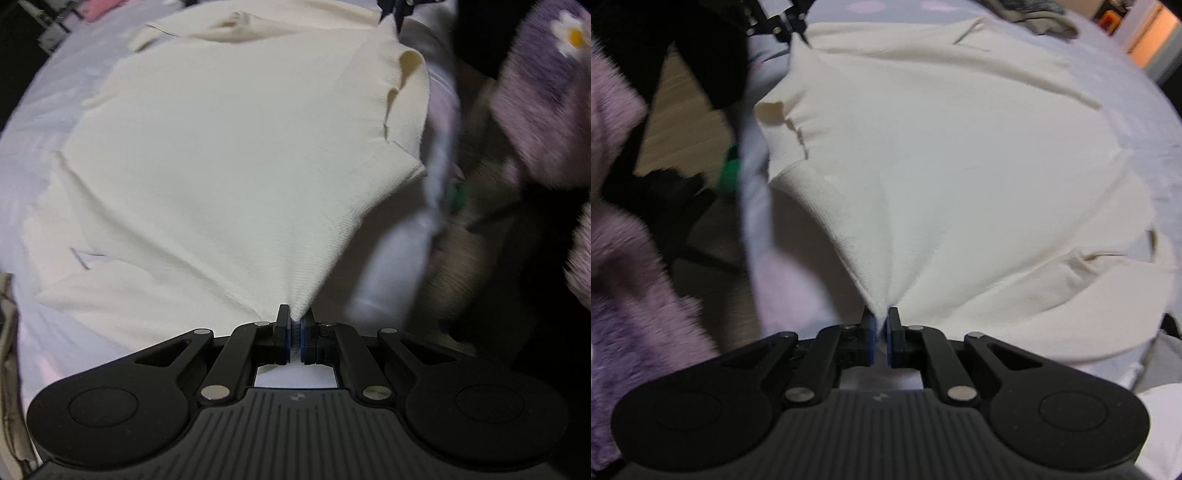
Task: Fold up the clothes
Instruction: 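Lower the held sweater onto the sheet with both grippers, spreading it flat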
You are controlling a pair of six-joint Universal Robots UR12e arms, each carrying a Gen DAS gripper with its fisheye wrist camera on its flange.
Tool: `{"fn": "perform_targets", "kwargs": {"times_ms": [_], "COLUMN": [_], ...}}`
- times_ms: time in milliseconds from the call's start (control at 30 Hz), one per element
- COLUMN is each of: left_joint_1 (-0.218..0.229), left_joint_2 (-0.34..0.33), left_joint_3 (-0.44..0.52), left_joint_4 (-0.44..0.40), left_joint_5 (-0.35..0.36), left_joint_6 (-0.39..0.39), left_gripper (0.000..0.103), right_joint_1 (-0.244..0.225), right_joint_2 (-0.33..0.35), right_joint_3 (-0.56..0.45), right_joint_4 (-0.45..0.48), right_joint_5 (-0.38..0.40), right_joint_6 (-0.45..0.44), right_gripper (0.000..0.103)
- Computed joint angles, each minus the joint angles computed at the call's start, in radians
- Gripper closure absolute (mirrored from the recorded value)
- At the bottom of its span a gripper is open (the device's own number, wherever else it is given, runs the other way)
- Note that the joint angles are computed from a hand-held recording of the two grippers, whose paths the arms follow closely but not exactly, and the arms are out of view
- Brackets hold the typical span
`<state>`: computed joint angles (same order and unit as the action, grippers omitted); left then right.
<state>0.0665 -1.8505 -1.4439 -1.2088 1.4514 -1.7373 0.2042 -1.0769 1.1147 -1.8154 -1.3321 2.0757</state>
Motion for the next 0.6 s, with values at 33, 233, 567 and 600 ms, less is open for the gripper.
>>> {"fn": "perform_targets", "kwargs": {"times_ms": [33, 233, 567, 600], "left_joint_1": [-0.003, -0.023, 0.02, 0.031], "left_joint_2": [-0.001, -0.017, -0.047, -0.052], "left_joint_3": [-0.002, -0.025, 0.086, 0.103], "left_joint_4": [-0.008, 0.022, -0.139, -0.15], "left_joint_5": [0.014, 0.071, -0.107, -0.147], "left_joint_6": [0.011, 0.002, -0.119, -0.145], "left_gripper": [0.101, 0.1, 0.076, 0.072], "right_joint_1": [0.001, 0.012, 0.002, -0.006], "right_joint_2": [0.002, 0.016, 0.01, 0.005], "right_joint_3": [-0.006, -0.006, -0.013, -0.011], "right_joint_4": [0.03, 0.076, 0.101, 0.089], "right_joint_5": [0.0, -0.032, 0.001, 0.022], "right_joint_6": [-0.013, -0.033, -0.051, -0.039], "right_gripper": [0.096, 0.095, 0.061, 0.057]}}
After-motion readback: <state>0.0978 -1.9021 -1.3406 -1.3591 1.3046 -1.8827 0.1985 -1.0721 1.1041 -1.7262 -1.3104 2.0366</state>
